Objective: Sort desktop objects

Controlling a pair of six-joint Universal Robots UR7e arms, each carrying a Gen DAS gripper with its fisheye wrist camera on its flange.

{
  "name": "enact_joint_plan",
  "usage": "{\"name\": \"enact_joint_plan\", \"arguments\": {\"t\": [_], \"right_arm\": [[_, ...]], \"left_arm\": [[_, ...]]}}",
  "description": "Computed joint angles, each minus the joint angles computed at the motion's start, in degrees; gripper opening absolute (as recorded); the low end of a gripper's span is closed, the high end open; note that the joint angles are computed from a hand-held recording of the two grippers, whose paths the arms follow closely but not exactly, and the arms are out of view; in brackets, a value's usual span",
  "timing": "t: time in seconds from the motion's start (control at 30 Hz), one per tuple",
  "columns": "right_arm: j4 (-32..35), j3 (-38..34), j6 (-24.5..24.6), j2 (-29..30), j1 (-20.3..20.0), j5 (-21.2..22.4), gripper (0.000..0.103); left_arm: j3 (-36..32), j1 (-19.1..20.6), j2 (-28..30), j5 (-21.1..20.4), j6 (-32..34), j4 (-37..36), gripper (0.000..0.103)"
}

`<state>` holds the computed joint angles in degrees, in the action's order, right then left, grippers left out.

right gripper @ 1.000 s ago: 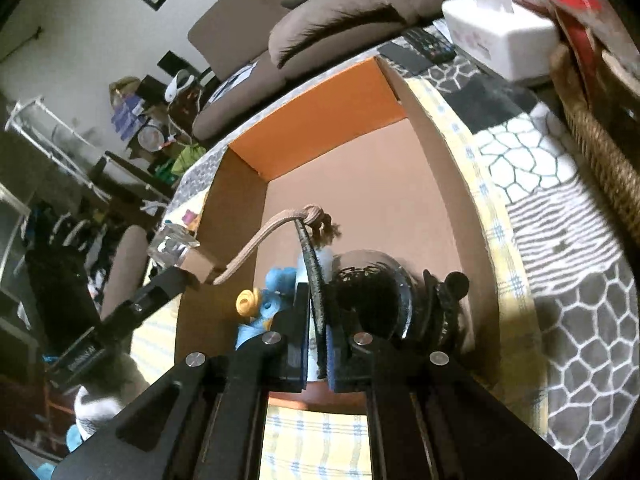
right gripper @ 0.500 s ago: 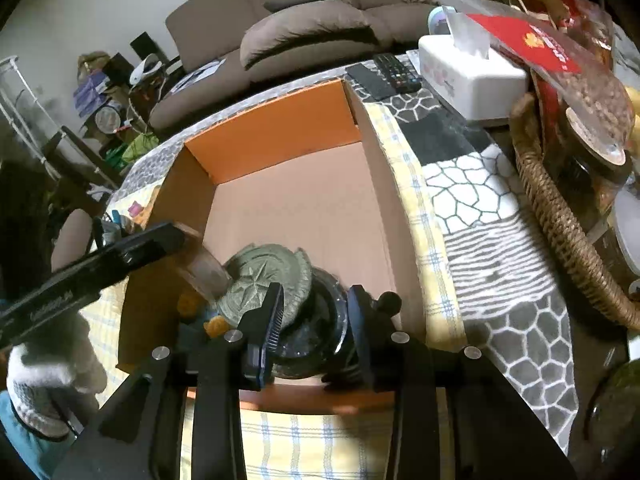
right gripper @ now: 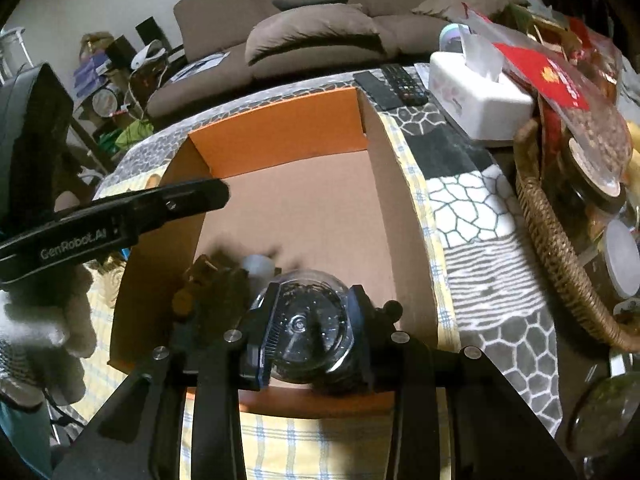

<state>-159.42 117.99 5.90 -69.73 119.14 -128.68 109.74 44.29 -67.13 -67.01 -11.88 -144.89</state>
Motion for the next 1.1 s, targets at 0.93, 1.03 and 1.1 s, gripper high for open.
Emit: {"name": "enact_joint_plan", "arguments": {"t": [0.93, 1.03, 1.1], "right_arm": [[2.5, -8.6, 0.2, 12.3, 5.7, 0.7, 0.091], [2.5, -9.7, 0.6, 13.7, 6.4, 0.8, 0.096], [2.4, -10.6, 0.8, 14.5, 6.9, 1.0, 0.099]], "left_arm": [[16.2, -1.0, -25.0, 11.2, -8.9, 5.5, 0.103], [17.4, 0.3, -27.6, 11.9, -10.1, 6.2, 0.103], [18.0, 1.3, -28.8, 12.1, -10.7, 6.4, 0.103]]}}
